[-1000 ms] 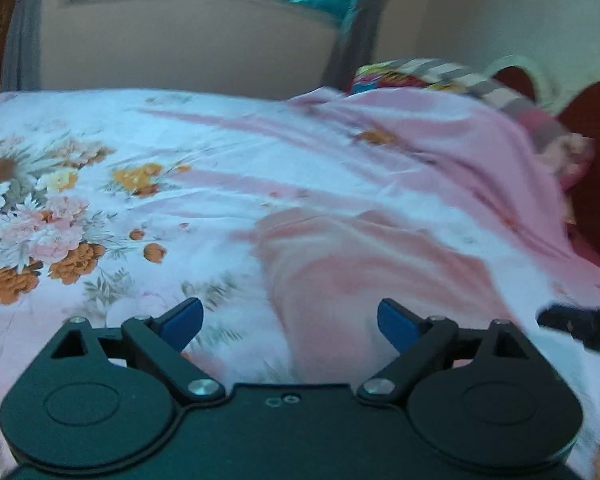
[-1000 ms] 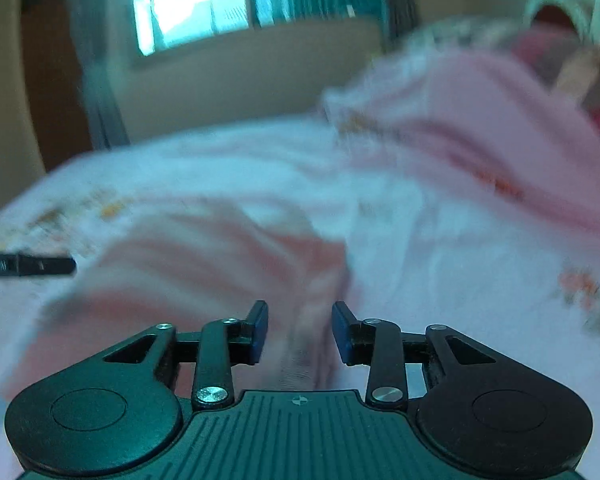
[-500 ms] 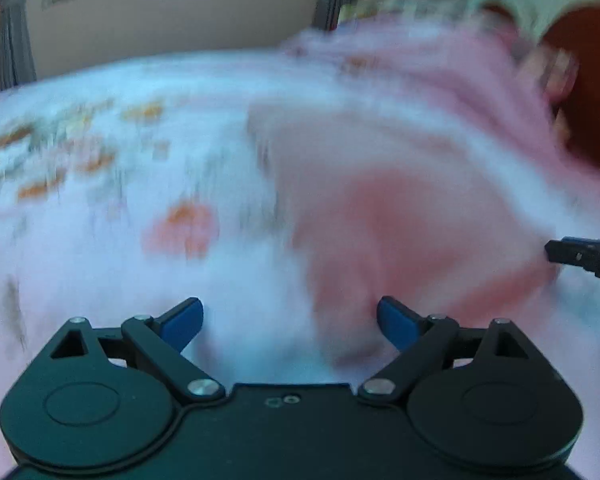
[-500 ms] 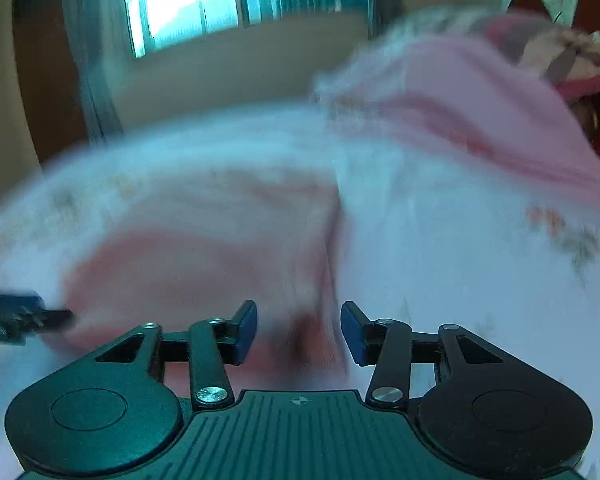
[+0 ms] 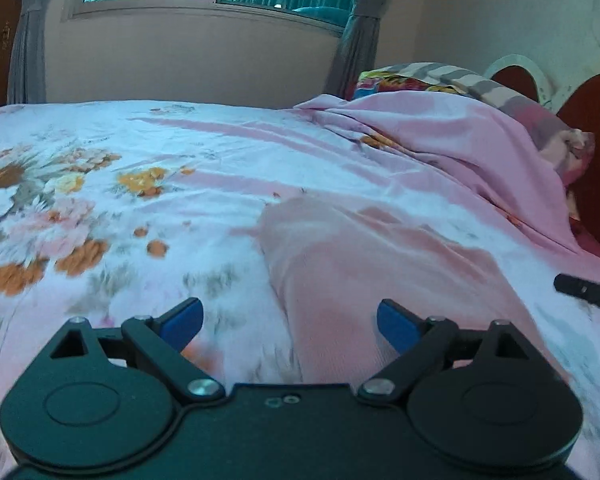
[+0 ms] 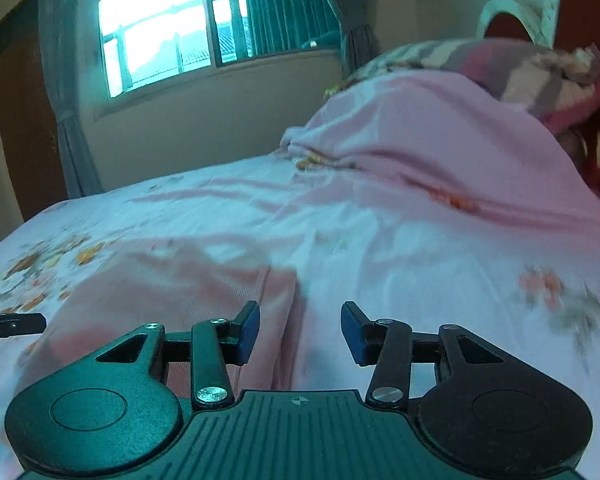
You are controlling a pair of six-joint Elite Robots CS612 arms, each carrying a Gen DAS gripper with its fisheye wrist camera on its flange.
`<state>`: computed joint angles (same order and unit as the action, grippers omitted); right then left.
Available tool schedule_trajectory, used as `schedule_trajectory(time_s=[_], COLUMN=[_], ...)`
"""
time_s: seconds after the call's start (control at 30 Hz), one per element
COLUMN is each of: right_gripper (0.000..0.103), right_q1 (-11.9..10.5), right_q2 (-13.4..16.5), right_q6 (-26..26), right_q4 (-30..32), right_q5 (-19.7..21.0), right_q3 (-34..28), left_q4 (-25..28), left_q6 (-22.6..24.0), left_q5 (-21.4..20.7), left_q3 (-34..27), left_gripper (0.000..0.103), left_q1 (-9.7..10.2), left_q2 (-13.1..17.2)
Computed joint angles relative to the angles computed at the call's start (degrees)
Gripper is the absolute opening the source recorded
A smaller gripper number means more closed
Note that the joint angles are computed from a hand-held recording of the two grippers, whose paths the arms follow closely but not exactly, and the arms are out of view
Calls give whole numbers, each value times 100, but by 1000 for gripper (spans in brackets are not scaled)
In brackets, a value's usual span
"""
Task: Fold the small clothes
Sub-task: 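Release the sweater and pull both grippers back from the folded bundle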
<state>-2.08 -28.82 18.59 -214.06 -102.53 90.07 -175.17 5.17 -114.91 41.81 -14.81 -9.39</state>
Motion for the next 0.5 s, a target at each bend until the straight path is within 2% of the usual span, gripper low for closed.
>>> schedule_trajectory(time_s=[0.07, 0.1, 0.13, 0.2, 0.23, 0.27, 0.37, 0.43, 0.5], right_gripper=[32, 32, 32, 32, 32, 32, 32, 33, 33], right_q1=[-57, -116, -154, -256, -290, -258, -213, -145, -108], right_q2=[133, 201, 274, 399, 470, 478, 452, 407, 342], right_q6=[-175, -186, -177, -135, -190, -297, -272, -320, -364], right_q4=[66, 176, 361, 1258, 1551, 1604, 1386, 989, 616], right_q5=[117, 285, 399, 666, 721, 581, 424, 205, 341], right_q3=[-266, -375, -519, -805, -905, -934, -850, -720, -549], left_q4=[342, 391, 373, 300, 218, 79, 23, 22, 57], left_q6=[460, 576, 550, 328, 280, 251, 243, 316, 371], left_q5=[320, 398, 396, 377, 374, 404, 491, 566, 640], left_q3=[-237, -355, -432, -417, -356, -274, -214, -189, -87], left_gripper=[93, 94, 95, 95, 95, 95, 95, 95, 95], left_q1=[-99, -121, -119, -110, -106, -107, -118, -131, -140], left_q2=[115, 204, 275, 315, 302, 285, 251, 224, 137])
